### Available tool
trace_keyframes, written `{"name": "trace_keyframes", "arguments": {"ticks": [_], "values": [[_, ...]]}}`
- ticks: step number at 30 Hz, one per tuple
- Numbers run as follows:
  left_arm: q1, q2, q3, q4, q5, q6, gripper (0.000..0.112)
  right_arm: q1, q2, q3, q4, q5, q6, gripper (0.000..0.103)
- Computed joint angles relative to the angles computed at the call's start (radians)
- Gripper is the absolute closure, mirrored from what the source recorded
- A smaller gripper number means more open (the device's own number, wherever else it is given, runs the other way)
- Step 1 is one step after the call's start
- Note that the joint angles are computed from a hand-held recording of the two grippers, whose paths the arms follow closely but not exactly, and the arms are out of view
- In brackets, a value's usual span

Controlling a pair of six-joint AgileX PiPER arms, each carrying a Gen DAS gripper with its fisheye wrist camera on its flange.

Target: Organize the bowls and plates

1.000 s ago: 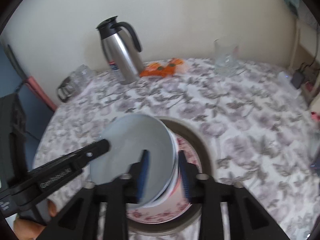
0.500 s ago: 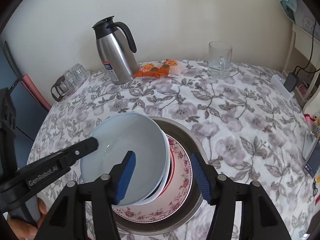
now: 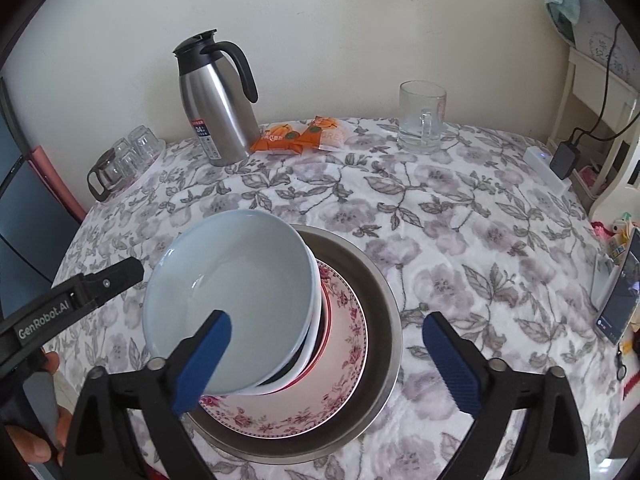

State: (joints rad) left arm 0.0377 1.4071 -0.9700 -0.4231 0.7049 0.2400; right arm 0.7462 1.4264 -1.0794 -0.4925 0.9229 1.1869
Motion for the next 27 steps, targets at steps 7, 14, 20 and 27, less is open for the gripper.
{"name": "trace_keyframes", "arguments": {"ticks": [7,14,20,27], "values": [[-0.010,-0.029,0.054,0.117,-0.043,-0.086,0.010,0.020,-0.004,0.026,0.002,0.000,0.054,0.000],[0.021,-0.056,0.096,0.119,-0.054,-0.072,0.010,0.052,-0.050,0.078,-0.034,-0.007,0.155,0.000],[0.042,-0.086,0.115,0.113,-0.049,-0.055,0.010,0.107,-0.085,0.101,-0.096,0.024,0.240,0.000],[0.050,-0.131,0.139,0.115,-0.051,-0.035,0.010,0.172,-0.101,0.114,-0.138,0.067,0.304,0.000]]}}
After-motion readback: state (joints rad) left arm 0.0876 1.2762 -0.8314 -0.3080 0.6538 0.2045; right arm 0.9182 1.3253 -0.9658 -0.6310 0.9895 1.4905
